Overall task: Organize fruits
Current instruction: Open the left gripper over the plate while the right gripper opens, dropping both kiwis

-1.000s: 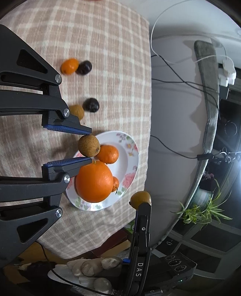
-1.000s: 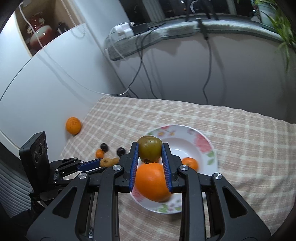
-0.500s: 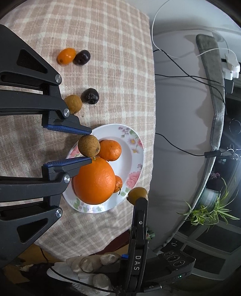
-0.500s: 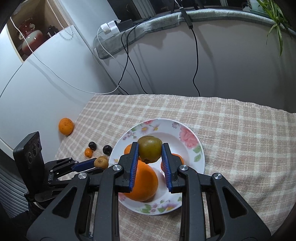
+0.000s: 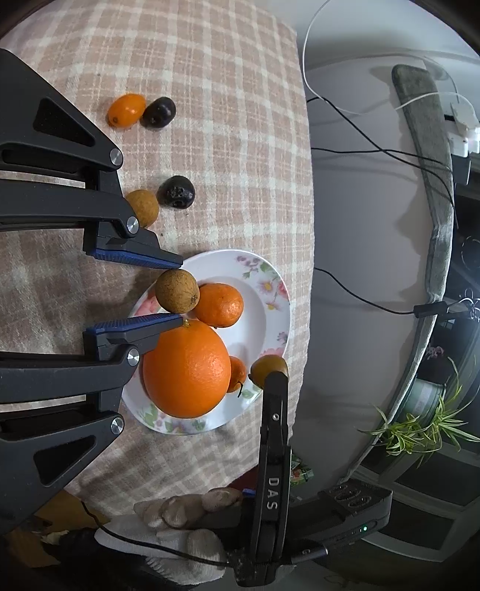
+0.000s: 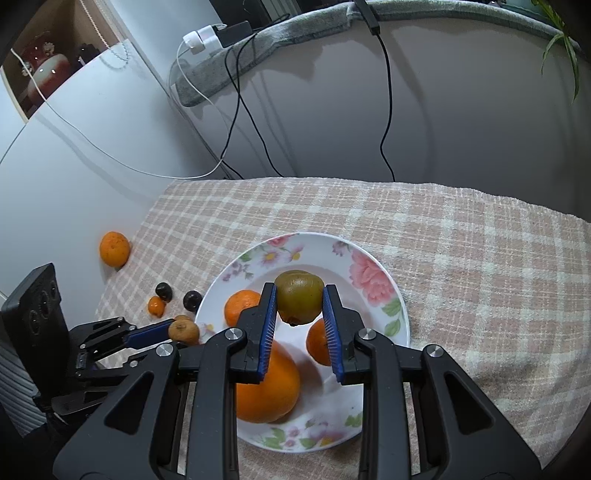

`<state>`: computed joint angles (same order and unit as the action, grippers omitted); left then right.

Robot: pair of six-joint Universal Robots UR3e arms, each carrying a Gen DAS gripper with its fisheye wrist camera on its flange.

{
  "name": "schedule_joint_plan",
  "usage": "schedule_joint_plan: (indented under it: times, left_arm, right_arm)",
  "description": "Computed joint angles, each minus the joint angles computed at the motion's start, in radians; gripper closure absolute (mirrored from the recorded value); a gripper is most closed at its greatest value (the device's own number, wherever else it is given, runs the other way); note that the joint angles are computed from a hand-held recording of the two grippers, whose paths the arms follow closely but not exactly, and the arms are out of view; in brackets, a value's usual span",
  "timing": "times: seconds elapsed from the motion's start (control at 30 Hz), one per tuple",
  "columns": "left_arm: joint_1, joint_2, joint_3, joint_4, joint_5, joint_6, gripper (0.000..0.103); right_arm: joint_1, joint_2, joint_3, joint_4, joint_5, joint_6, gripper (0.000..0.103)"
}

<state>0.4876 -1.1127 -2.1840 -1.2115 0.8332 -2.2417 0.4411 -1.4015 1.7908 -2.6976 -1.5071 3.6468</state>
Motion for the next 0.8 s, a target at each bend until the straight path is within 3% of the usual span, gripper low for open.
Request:
schedule_joint_plan:
  times: [0.47,0.6,0.67,0.7,0.8]
  left_arm:
    - [-0.016,-0.012,0.005,0.011,0.014,-0.013,0.080]
    - [-0.007,-0.005,0.007,-0.008,0.008,-0.005,0.079]
    - [-0.006,0.001,0.008,-0.015,0.006,0.002,0.075]
    - [-0.004,0.007,0.007,-0.021,0.004,0.008,0.068]
    - [0.004,0.030,0.001,-0.036,-0.005,0.015,0.047]
  right_arm:
    - [0.005,0.012,-0.007,0.003,-0.002,0.002,0.076]
    - [0.011,0.013,-0.011,0.009,-0.005,0.001,0.071]
    - [0.016,0.012,-0.008,-0.003,-0.008,-0.001,0.061]
    - [0.019,0.010,-0.007,-0.008,-0.012,-0.002,0.053]
    - [0.029,0.005,-0.008,-0.018,-0.030,-0.006,0.044]
